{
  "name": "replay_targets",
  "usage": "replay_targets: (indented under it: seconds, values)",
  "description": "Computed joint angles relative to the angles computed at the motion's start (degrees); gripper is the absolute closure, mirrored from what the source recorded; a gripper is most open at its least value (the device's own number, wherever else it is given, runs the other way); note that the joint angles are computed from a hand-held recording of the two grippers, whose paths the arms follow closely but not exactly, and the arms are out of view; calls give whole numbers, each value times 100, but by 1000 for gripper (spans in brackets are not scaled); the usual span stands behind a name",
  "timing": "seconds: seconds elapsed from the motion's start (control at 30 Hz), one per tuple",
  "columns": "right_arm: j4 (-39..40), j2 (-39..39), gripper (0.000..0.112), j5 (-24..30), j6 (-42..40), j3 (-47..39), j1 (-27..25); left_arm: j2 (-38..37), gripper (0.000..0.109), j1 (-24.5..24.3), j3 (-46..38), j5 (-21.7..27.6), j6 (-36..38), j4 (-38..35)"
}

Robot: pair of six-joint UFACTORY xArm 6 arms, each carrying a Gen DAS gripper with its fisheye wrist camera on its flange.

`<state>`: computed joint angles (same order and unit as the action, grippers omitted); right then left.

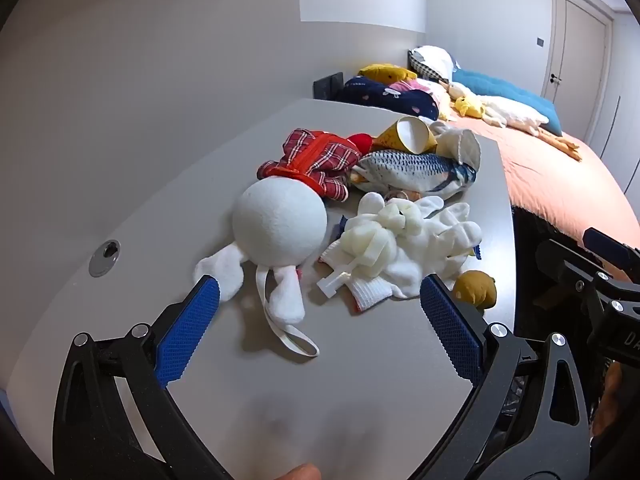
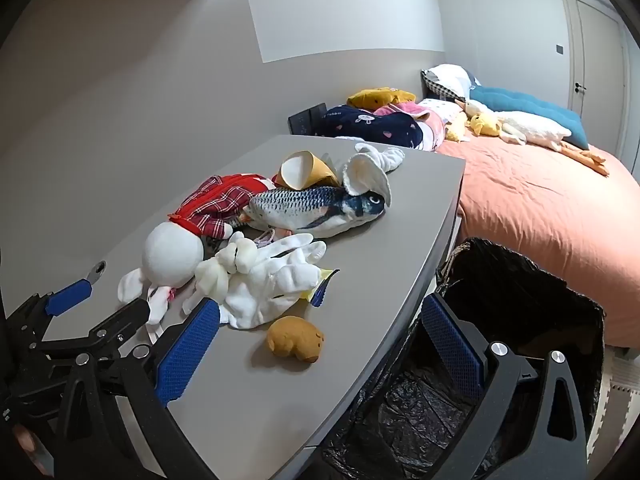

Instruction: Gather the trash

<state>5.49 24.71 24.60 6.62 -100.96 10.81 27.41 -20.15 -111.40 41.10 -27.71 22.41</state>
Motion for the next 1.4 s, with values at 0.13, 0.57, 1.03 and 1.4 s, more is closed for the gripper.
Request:
replay_targets:
  seconds: [0.13, 0.57, 1.03, 1.4]
  values:
    - [-69, -15, 12, 20, 19, 8, -1, -4, 12, 1, 10, -24, 9, -11]
    - [-80, -64, 12, -23, 31, 89, -12, 28, 12, -9, -23, -21, -10, -3]
    - [-31, -101, 12, -9, 0, 133, -30, -20, 12, -4, 5, 7, 52, -56]
    - [-50, -124, 12, -17, 14, 162, -45, -39, 12, -9, 40, -6, 5, 8]
